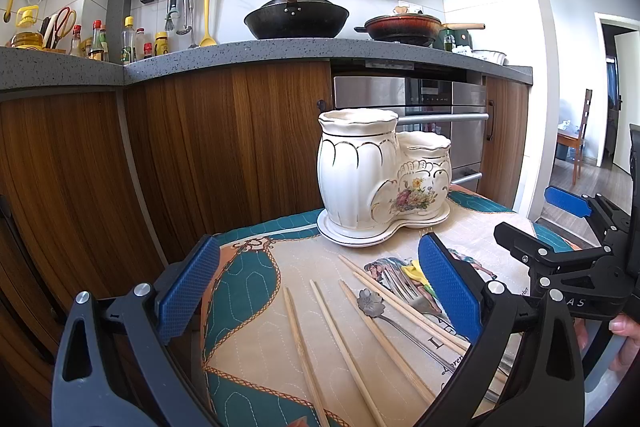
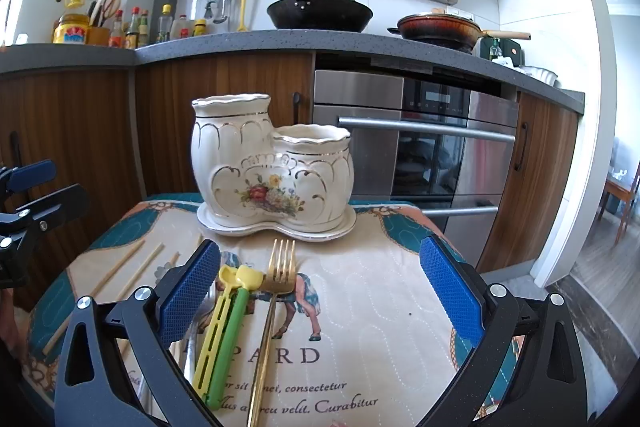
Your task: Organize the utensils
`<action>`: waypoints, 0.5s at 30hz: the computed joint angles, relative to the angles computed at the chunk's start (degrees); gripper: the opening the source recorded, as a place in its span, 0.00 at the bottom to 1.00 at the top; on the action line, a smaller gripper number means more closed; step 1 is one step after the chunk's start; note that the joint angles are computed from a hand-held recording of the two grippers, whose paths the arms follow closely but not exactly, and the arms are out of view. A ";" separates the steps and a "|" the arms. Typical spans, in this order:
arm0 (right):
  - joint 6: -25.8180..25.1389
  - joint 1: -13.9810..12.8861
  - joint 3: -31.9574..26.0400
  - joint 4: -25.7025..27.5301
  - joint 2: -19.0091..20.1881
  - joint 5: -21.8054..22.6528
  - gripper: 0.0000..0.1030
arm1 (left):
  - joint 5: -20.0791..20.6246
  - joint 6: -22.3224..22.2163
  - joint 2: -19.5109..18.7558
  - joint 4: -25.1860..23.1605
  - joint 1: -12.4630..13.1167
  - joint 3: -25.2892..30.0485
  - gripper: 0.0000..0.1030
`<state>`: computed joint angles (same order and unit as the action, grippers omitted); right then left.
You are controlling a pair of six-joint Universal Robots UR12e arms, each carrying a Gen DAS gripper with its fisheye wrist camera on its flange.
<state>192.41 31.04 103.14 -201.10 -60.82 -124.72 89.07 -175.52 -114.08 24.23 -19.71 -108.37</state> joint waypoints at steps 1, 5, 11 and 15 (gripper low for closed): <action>0.00 0.00 0.00 0.00 0.00 0.00 0.97 | 0.00 0.00 0.00 0.00 0.00 0.00 0.95; -0.02 -0.02 -0.01 0.09 -0.02 0.02 0.97 | -0.01 0.02 0.00 -0.03 0.00 0.01 0.95; -0.09 -0.05 -0.07 0.22 -0.06 0.05 0.97 | -0.01 0.02 0.00 -0.03 0.00 0.01 0.95; -0.15 -0.08 -0.09 0.25 -0.09 0.06 0.97 | -0.05 -0.04 0.01 -0.07 0.01 0.01 0.95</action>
<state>192.26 30.96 103.05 -200.84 -60.90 -124.66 89.02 -175.55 -114.07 24.16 -19.70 -108.37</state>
